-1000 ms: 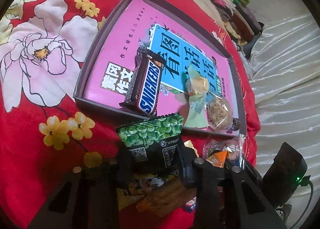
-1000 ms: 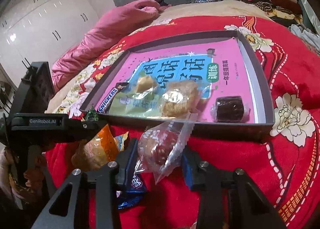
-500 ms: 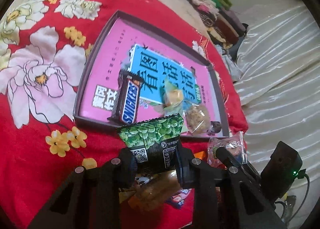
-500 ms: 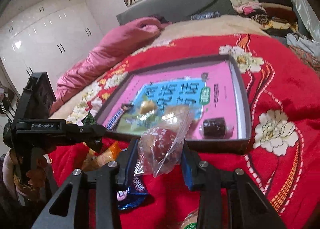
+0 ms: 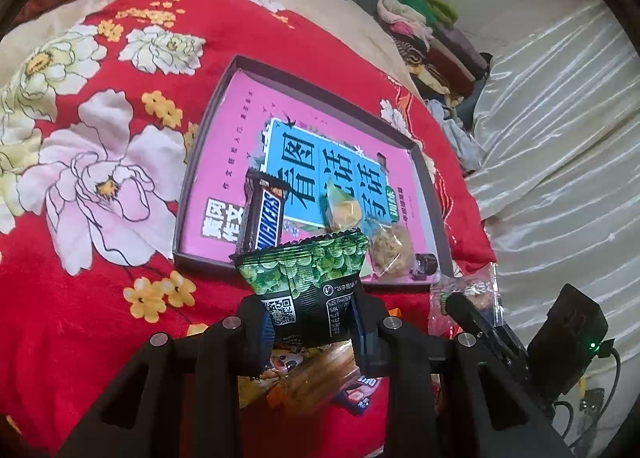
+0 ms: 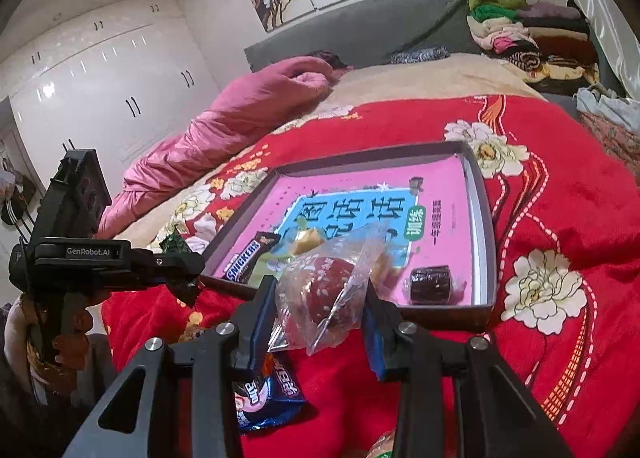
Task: Organize snacks
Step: 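Lift both bags and carry them over the tray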
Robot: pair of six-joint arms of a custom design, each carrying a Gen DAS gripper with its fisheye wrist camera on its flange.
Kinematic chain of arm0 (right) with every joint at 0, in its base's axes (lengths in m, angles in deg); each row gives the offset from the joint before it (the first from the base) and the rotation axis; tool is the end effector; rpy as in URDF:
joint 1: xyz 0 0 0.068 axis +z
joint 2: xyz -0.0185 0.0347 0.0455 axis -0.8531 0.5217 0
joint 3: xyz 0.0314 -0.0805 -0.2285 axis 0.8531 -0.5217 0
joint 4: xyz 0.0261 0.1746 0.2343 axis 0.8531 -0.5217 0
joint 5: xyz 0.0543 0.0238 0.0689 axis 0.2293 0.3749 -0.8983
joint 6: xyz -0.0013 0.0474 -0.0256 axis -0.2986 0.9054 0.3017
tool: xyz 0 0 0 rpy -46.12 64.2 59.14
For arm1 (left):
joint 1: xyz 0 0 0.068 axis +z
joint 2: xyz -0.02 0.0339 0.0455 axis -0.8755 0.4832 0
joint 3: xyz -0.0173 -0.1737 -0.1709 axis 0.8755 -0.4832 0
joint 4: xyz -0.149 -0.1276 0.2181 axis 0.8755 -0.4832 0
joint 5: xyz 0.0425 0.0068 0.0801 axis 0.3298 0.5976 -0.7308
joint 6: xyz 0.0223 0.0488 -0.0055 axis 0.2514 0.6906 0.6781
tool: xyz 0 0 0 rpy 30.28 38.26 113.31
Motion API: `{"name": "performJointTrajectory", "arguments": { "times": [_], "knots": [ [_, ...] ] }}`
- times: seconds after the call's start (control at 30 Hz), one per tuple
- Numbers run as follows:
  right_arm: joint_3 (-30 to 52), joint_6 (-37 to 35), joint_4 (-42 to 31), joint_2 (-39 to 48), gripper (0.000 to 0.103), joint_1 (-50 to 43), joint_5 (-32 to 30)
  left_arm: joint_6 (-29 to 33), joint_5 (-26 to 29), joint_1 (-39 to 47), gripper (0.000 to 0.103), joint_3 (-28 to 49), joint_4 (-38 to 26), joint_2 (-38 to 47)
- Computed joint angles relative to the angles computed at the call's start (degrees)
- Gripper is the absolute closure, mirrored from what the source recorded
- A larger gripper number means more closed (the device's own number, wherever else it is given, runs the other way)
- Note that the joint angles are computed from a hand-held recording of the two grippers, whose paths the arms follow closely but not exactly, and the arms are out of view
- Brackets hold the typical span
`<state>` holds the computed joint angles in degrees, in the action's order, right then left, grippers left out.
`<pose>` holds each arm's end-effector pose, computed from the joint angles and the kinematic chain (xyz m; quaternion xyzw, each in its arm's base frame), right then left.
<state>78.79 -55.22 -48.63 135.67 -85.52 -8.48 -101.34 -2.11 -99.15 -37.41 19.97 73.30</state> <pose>0.1916 -0.0647 0.2126 -0.2540 0.8465 0.2948 0.3634 0.1235 -0.0899 0.2320 -0.2250 0.9028 -0.2324 0.2836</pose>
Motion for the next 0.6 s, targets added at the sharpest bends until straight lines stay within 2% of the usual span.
{"name": "performJointTrajectory", "arguments": {
  "times": [0.6],
  "knots": [
    [1.1,1.4,1.8,0.2,0.063,-1.4,-2.2,1.1,-4.3,-1.7,0.071,4.8,-1.0,3.0]
  ]
}}
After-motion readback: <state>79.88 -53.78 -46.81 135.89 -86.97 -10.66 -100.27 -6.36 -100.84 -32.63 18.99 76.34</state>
